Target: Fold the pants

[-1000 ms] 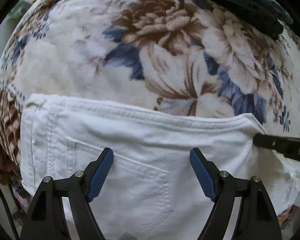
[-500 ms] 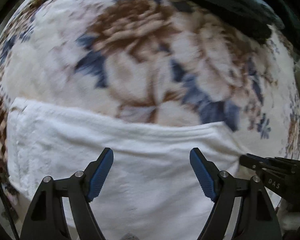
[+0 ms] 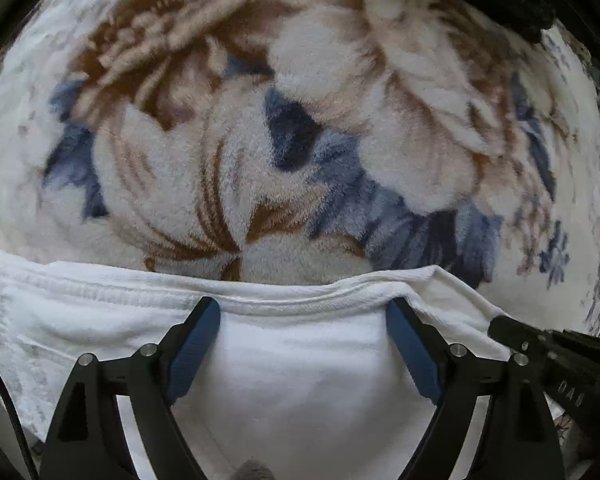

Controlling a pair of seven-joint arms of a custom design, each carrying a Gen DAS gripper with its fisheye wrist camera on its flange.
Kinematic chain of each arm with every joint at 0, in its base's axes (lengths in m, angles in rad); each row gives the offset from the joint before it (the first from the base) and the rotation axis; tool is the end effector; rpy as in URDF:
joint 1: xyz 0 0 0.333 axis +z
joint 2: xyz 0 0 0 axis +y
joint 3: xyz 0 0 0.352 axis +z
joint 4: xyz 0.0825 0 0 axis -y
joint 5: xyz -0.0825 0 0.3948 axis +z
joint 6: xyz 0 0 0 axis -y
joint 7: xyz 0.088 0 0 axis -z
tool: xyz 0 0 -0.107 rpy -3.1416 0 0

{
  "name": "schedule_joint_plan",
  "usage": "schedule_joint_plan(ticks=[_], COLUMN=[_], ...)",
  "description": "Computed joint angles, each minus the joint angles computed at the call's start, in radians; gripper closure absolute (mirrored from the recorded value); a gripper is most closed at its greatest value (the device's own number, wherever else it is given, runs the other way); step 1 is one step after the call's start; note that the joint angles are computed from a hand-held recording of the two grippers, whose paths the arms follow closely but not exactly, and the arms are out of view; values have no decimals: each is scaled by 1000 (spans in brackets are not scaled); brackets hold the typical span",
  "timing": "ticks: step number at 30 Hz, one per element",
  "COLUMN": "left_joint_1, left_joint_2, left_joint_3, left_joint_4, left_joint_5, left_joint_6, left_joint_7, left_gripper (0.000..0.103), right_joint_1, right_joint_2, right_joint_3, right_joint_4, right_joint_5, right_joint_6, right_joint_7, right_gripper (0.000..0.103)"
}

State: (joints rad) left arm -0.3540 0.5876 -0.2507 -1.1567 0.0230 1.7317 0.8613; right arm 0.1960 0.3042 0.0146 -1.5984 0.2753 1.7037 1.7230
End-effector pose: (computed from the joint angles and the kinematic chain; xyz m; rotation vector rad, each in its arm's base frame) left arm 0.6480 -0.3809 0.4944 2.2874 -1.9837 0.0292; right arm 0.6311 0.1601 0.4747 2.1781 -2.1911 -0.5251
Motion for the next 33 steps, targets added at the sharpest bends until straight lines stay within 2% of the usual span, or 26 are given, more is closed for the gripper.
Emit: schedule_joint_plan(ticks=[2,4,6,8,10,14,15,16,17,21,23,26,28,30,31,33], left_joint_1=[12,24,26,23,34,64,65,67,69,65,43,17,5,-2,-5,-10], left_joint_2=[-60,-126,-187,-224,-238,-240,-239,-241,-242,-232,-218,-264,-279,-297,-305,-317], left_joint_3=[6,23,37,50,48,43,42,41,40,33,25,19,14,7,1,-8], left_joint_4=[-49,-94,-149,-184,-210,-254,-257,-268,-271,-291,-274,-320,-315,-312,-306,-304], left_joint_5=[-1,24,67,127,142,134,141,147,149,163,168,204,226,224,212,188], left_joint_6=[38,46,41,4,-28,-48,-49,-43,-40,-16,-24,47,57,76,82,99], left_joint_7=[-19,-49,-87,-127,-137,-134,-130,-125,-121,-107,-132,-171,-162,-159,-156,-158], left_gripper=[18,18,18,18,18,18,18,18,18,18,18,18,18,18,18,18], right_joint_1=[-18,-52,-90,-118,-125,-96,-81,-75,-67,-19,-15,11,23,11,-4,-34], right_joint_2=[-31,-57,-39,-8,10,73,49,45,42,39,49,98,87,-19,-85,-200], right_joint_3=[-11,-12,-10,-3,12,38,43,47,50,35,30,36,37,20,6,-19], right_joint_4=[-9,-25,-7,2,-12,25,1,8,20,29,42,120,127,19,-50,-170], right_joint_5=[18,109,217,329,394,380,367,364,345,235,219,187,163,166,173,178], right_joint_6=[16,36,14,9,-5,-57,-38,-35,-36,18,0,-26,-13,85,135,199], right_joint_7=[4,-21,-55,-60,-63,-81,-104,-128,-163,-163,-127,-60,-51,-55,-49,-16], right_gripper=[97,86,51,40,40,38,43,54,88,91,91,87,74,44,38,35])
